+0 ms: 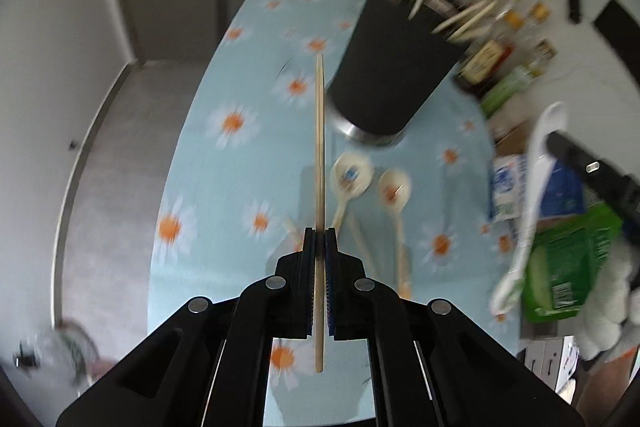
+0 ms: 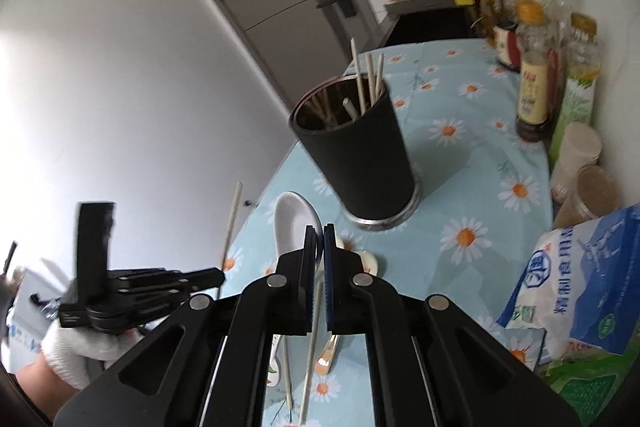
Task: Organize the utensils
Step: 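Lift the spoon and chopstick and carry both over the black holder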
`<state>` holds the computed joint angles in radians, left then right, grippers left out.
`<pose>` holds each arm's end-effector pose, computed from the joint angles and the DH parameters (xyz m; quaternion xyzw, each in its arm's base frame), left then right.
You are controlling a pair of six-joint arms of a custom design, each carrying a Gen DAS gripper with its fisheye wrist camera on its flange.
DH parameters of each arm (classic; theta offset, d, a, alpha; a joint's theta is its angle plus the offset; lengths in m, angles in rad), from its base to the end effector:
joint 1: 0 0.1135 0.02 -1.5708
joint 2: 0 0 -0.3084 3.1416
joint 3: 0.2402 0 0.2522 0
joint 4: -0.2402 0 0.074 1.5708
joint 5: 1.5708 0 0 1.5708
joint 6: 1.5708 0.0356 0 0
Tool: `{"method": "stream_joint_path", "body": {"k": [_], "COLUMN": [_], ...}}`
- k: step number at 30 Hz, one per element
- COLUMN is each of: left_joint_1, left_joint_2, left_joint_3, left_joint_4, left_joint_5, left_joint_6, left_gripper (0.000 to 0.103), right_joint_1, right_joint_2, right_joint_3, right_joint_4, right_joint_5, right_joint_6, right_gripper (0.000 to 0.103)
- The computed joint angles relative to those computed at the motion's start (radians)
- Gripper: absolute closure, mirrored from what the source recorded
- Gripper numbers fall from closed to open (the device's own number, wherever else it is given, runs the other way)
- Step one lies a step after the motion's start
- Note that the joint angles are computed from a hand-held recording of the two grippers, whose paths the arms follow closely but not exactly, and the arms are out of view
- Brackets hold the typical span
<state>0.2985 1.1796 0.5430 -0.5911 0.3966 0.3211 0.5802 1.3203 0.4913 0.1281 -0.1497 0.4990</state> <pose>0.1675 0.0371 0.2006 0.0446 0.9656 -0.1338 0.2186 0.1951 0.1342 0.2018 -0.0682 0.9023 0.2741 0.3256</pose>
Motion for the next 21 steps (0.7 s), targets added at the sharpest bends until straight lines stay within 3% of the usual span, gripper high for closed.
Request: {"method": "stream_joint_path", "body": {"k": [5, 9, 21], "left_joint_1": [0.004, -0.018, -0.050], "left_joint_2": [0.049, 0.089, 0.176], "left_joint_3": [0.137, 0.215, 0.350], "left_joint_4": [-0.032, -0.014, 0.240], "left_joint_5": [0.169, 0.269, 0.492], "left_joint_6": [0.089, 0.100, -0.045], "left_gripper": [0.099, 0.100, 0.099], "right_joint_1": [0.056, 0.061, 0.032], "right_joint_2": [-0.016, 0.007, 0.093], "right_joint_3": [0.058, 0.128, 0.328], "right_joint_4": [-0.036, -0.071, -0.140], "right_joint_5": [0.156, 0.239, 0.404], "right_joint_6": [0.055, 0.071, 0.067], "right_gripper": [0.098, 0.098, 0.098]}}
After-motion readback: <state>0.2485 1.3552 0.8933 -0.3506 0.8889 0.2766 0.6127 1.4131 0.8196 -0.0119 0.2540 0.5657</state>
